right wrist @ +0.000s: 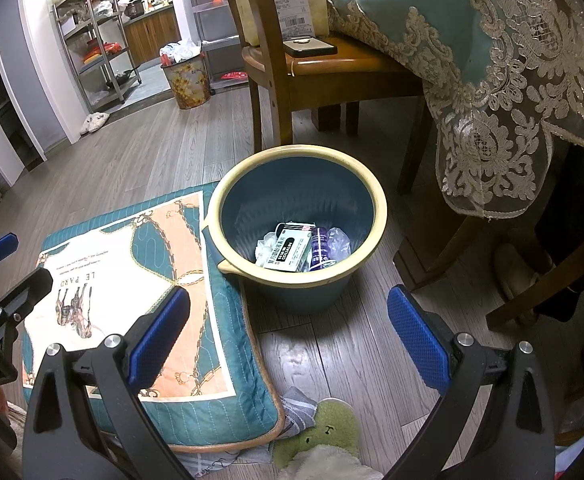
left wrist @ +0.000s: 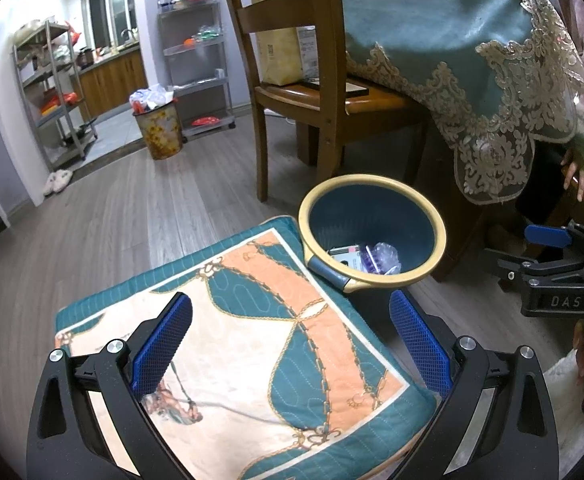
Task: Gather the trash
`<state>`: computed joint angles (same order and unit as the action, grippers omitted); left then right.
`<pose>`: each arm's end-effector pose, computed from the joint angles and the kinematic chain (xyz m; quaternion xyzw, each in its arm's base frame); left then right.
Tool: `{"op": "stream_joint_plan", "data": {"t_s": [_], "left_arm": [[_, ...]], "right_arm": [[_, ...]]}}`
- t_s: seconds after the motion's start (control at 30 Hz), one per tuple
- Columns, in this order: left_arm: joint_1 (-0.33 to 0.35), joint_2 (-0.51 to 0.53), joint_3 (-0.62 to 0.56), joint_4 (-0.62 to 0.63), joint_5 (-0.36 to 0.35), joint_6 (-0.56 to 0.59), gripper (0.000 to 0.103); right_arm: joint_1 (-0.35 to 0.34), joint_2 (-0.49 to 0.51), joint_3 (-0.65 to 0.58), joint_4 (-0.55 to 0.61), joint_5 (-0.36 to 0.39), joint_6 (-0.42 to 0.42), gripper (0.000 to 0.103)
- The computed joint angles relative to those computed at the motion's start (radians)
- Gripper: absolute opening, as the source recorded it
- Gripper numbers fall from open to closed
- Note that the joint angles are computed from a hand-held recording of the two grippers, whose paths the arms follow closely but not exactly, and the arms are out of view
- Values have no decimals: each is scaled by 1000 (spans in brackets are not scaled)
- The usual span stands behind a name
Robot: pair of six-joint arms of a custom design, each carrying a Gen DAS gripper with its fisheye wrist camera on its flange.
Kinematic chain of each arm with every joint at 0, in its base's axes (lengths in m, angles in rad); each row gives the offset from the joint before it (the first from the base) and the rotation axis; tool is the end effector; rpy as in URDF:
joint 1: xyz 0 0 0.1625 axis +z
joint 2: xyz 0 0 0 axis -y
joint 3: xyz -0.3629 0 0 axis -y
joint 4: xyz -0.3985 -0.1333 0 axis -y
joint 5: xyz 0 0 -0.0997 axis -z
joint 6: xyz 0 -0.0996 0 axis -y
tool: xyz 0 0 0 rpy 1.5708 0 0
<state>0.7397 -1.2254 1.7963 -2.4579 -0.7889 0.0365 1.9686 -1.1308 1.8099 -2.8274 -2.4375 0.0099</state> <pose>-0.2875 -0.5378 0.2525 0.3293 0.8537 -0.2798 0.2907 0.2789 -0.5156 0.2410 0.0503 -0.8767 0.3346 0.3419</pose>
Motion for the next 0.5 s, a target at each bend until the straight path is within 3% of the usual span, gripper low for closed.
{"op": "stream_joint_plan", "data": {"t_s": [0.5], "left_arm": [[-1, -2, 4, -7, -7, 17, 98]], "right_arm": [[-4, -3, 0, 5, 1, -2, 97]]}}
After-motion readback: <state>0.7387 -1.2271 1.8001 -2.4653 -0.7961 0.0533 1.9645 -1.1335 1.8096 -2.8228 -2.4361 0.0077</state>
